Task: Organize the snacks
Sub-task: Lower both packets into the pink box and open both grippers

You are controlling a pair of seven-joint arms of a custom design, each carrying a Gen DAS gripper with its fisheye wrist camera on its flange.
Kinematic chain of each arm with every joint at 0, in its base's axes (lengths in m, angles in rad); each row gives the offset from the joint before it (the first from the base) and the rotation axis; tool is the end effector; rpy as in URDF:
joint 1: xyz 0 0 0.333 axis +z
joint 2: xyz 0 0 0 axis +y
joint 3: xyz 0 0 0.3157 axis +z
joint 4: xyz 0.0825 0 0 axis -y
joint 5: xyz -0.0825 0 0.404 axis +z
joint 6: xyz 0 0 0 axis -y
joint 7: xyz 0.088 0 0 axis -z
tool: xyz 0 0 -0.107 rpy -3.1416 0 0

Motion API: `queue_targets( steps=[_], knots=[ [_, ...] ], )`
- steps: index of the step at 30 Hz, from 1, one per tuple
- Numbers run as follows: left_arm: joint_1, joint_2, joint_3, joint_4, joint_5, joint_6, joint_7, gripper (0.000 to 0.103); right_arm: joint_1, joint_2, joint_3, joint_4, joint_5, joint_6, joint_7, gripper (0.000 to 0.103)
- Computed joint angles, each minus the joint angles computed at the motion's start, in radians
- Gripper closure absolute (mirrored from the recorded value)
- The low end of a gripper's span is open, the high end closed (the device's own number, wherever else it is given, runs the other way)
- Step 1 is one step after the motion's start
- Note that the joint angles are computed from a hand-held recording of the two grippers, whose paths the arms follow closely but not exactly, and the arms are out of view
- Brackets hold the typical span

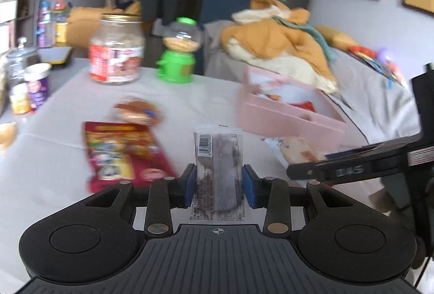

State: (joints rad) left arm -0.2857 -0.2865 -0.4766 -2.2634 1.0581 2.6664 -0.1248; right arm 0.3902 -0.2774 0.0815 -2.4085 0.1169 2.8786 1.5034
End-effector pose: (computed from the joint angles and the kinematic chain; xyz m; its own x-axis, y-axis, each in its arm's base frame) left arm 0.3556 -0.3956 0.5141 -0.0320 -0.9784 0.2043 -0.5394 -0.1552 -0.8276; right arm 0.4619 0.2304 0.4951 0.4400 -0.8975 -0.0309 -0.6677 -0.3040 -0.6795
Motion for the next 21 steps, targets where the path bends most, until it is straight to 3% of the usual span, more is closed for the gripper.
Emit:
queue_targets(
  steps=[3, 8, 15, 16, 19, 21],
  knots=[
    [-0.024, 0.077, 0.0, 0.074, -0.013, -0.014, 0.097, 0.062, 0.06, -0.087, -0.088, -0.083, 0.113, 0.039, -0.115, 0.029],
    [-0.043, 0.183, 0.04, 0.193, 0.077, 0.056, 0.067, 0.062, 0.097, -0.153, -0.134, -0.182, 0.153, 0.17, -0.201, 0.029],
    [-0.096, 0.487, 0.168, 0.605, 0.308, 0.132, -0.022, 0.057, 0.169, -0.162, -0.2, -0.228, 0.141, 0.282, -0.219, 0.029],
    [-0.096, 0.547, 0.18, 0.667, 0.273, 0.143, 0.015, 0.056, 0.166, -0.154, -0.196, -0.225, 0.136, 0.287, -0.209, 0.029],
    [-0.061, 0.644, 0.146, 0.738, -0.029, 0.107, 0.22, 0.06, 0.138, -0.142, -0.177, -0.224, 0.114, 0.289, -0.177, 0.029],
    [-0.071, 0.616, 0.187, 0.682, -0.022, 0.162, 0.163, 0.06, 0.125, -0.144, -0.173, -0.235, 0.097, 0.308, -0.165, 0.029]
  ],
)
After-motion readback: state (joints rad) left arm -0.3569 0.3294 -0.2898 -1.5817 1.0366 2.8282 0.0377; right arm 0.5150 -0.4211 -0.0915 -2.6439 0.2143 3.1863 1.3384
